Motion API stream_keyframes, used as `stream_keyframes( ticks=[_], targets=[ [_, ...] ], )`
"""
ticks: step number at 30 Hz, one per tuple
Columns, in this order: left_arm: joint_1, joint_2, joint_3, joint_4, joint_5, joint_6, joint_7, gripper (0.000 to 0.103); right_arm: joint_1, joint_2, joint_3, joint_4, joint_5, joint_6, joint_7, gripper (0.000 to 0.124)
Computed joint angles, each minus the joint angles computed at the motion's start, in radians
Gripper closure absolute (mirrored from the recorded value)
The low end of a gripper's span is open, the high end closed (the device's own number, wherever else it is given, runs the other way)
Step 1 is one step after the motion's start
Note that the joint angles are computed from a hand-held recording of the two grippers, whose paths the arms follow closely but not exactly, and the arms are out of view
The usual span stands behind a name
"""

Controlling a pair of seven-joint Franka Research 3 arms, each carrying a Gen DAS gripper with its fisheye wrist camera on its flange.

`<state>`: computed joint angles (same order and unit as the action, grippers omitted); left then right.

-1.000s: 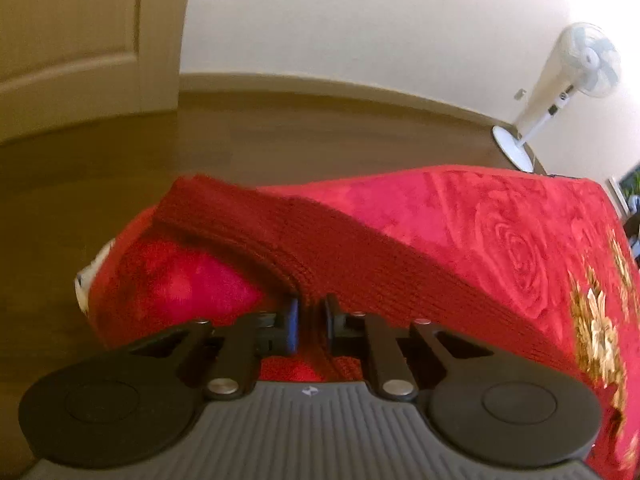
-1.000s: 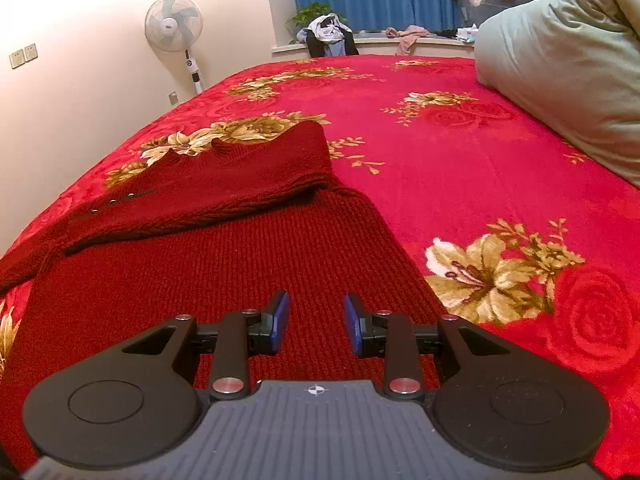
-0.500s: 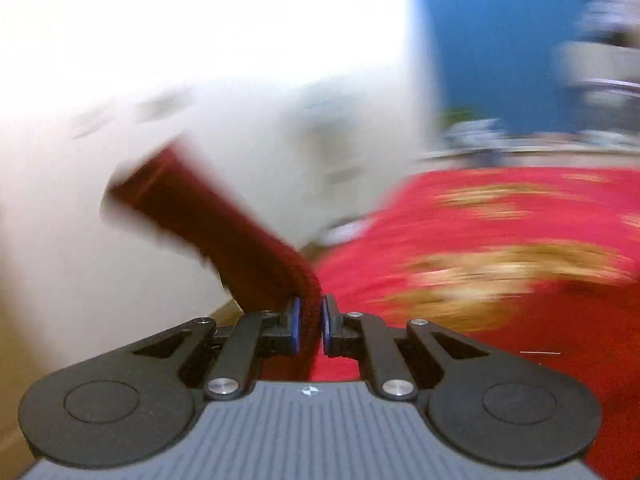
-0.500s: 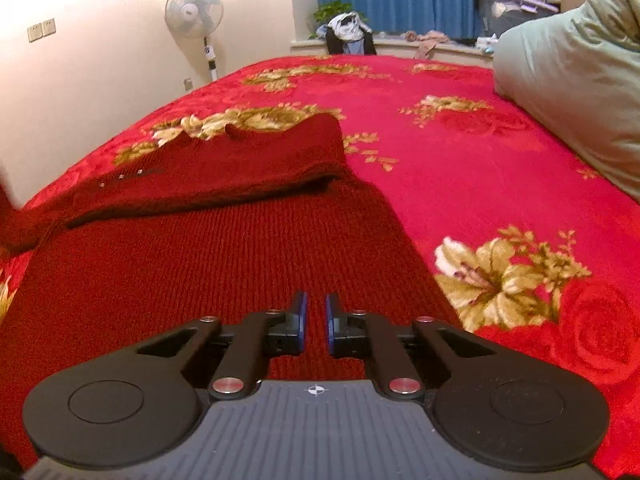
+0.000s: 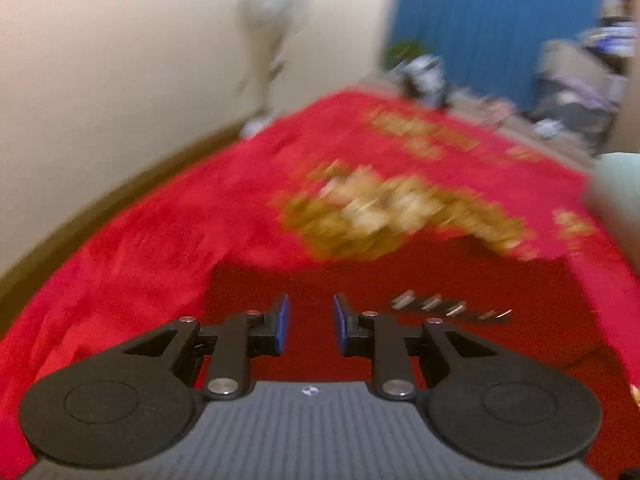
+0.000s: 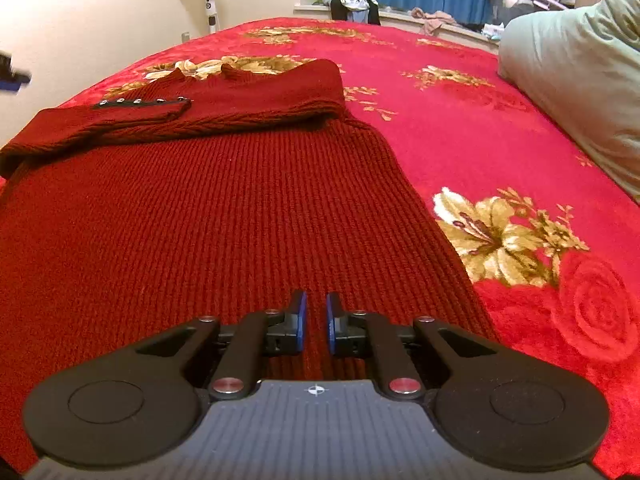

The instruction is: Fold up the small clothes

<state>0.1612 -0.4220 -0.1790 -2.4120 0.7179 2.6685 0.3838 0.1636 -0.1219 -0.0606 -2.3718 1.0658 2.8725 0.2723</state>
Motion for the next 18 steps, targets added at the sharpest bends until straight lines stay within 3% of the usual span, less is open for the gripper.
stream_keyframes(
  ticks=[3, 4, 5, 7, 10, 16, 17, 18],
  targets=[
    [-0.11, 0.054, 0.128, 0.015, -0.288, -0.134, 0.232, 0.077, 0.011, 0.002, -0.003, 0.0, 0.058, 0.014, -0.066, 0.113],
    [-0.123, 0.069, 0.152, 0.021, -0.358, -0.158, 0.291, 0.077, 0.011, 0.001, -0.002, 0.0, 0.07, 0.013, -0.075, 0.113],
    [-0.108, 0.065, 0.155, 0.012, -0.375, -0.128, 0.297, 0.077, 0.01, -0.001, -0.003, 0.003, 0.077, 0.008, -0.073, 0.113],
    [-0.064, 0.031, 0.143, -0.022, -0.365, -0.047, 0.265, 0.077, 0.003, -0.007, -0.007, 0.017, 0.072, -0.042, -0.05, 0.113],
    [-0.006, -0.021, 0.115, -0.063, -0.334, 0.006, 0.215, 0.074, 0.008, -0.023, -0.01, 0.059, 0.132, -0.116, -0.051, 0.113],
    [0.028, -0.054, 0.085, -0.078, -0.288, -0.003, 0.198, 0.074, 0.036, 0.033, 0.029, 0.214, 0.225, -0.286, 0.091, 0.112],
    [0.029, -0.08, 0.083, -0.091, -0.28, -0.013, 0.203, 0.074, 0.043, 0.053, 0.041, 0.244, 0.227, -0.305, 0.125, 0.11],
    [0.039, -0.083, 0.077, -0.091, -0.259, -0.01, 0.206, 0.074, 0.049, 0.075, 0.055, 0.273, 0.226, -0.317, 0.16, 0.099]
  ],
)
